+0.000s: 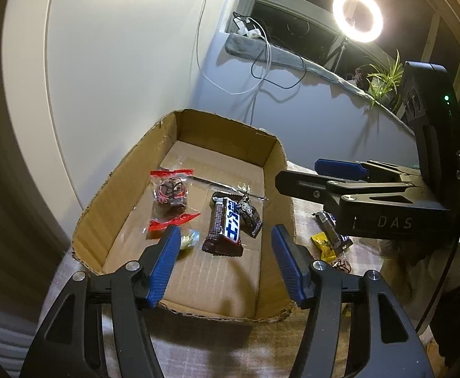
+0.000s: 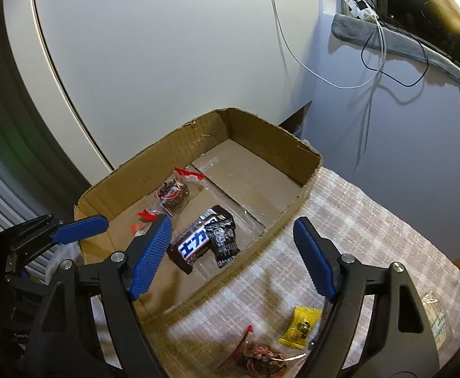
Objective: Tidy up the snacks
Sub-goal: 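Carry both items into the cardboard box and open both tools, then grasp the green mint packet with the right tool while the left tool grasps the white candy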
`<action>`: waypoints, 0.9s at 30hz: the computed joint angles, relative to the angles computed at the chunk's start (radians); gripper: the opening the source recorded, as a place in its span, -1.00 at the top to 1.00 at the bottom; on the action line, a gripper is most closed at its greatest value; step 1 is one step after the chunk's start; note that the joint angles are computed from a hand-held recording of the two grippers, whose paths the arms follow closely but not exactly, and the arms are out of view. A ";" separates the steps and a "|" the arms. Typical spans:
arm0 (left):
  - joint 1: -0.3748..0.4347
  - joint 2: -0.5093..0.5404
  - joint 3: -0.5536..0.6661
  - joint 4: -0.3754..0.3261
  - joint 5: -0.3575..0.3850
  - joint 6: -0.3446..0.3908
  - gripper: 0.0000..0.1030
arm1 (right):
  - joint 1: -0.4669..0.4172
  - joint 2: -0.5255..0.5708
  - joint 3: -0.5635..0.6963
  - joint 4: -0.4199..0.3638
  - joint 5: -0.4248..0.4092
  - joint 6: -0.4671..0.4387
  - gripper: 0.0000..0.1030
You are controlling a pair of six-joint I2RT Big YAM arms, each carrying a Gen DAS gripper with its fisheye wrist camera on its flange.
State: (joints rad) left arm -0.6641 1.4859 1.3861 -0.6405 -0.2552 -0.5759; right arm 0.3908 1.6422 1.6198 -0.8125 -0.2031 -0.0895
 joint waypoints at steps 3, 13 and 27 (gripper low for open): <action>-0.003 -0.006 -0.004 0.002 -0.005 -0.004 -0.16 | -0.007 -0.016 -0.014 0.005 0.001 0.004 -0.59; -0.047 -0.009 0.001 0.008 -0.019 -0.001 -0.16 | -0.086 -0.143 -0.152 0.113 -0.063 0.058 -0.59; -0.138 0.043 0.040 -0.013 0.025 0.006 -0.13 | -0.267 -0.313 -0.327 0.018 -0.127 -0.042 -0.59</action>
